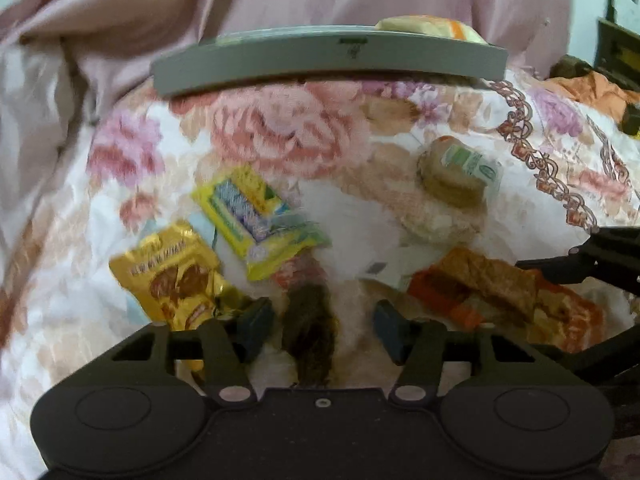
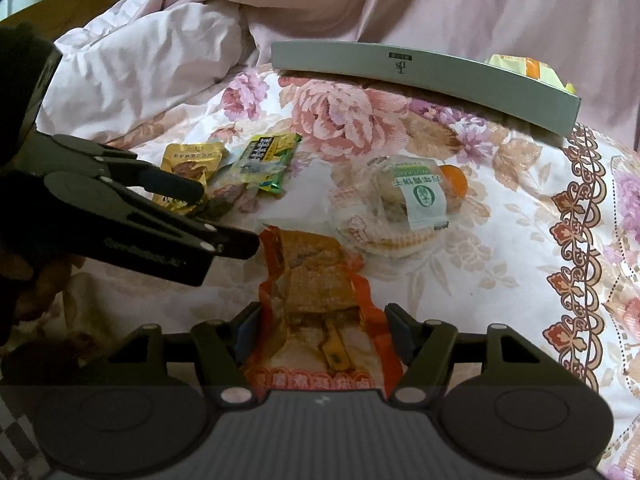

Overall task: Organize snacks
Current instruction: 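Grasp the brown jerky packet with the left tool while the right tool grasps the red-orange meat bag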

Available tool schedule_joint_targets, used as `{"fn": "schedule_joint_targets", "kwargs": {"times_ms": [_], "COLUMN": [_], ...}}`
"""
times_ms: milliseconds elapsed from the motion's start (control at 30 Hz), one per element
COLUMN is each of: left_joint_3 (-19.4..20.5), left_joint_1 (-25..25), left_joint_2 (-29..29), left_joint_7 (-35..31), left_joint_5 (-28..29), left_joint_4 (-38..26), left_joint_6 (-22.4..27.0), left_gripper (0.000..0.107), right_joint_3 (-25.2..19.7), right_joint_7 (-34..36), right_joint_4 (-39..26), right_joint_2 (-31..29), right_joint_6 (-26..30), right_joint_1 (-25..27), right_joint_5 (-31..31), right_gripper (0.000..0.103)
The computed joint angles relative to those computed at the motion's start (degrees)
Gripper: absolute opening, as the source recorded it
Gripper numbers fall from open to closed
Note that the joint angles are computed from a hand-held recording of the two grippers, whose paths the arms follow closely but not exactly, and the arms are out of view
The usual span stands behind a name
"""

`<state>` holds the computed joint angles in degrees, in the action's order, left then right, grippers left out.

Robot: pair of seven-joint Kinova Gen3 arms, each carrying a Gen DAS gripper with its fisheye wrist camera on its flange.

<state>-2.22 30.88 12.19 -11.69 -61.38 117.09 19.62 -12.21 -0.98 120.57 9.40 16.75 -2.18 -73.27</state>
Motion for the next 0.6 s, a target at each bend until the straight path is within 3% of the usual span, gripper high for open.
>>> {"fn": "schedule_joint_targets", "kwargs": {"times_ms": [233, 367, 500, 600], "left_joint_3": [1.07, 0.25, -1.6, -0.56], "left_joint_1": [-1.85, -1.51, 0.31, -0.71], "left_joint_2": [0.39, 1.0, 0.4, -0.72], "left_joint_7": [-4.11, -6.06, -3.16, -3.93], "left_joint_5": [6.45, 9.84, 9.5, 10.84], "left_joint_4": [-1.4, -2.59, -2.19, -1.33], "left_joint_6": [0.16, 0.41, 1.28, 1.12], "left_gripper": [0.068, 0.068, 0.047, 0.047], "right_joint_3": [-0.19, -1.4, -1.2, 0.22], "right_joint_7": [-1.86, 2.03, 9.36, 12.53], "right_joint_4": [-0.27, 0.39, 1.3, 1.72], "right_joint_2": [-0.03, 0.13, 0.39, 0.31], "right_joint_6": [-0.31, -1.07, -1.62, -2.02], "right_joint_1": [-0.13, 0.76, 0.34, -1.38], "right_joint_5": [1.86, -2.44, -10.35, -13.82], "right_gripper": [0.072, 0.073, 0.074, 0.073]}}
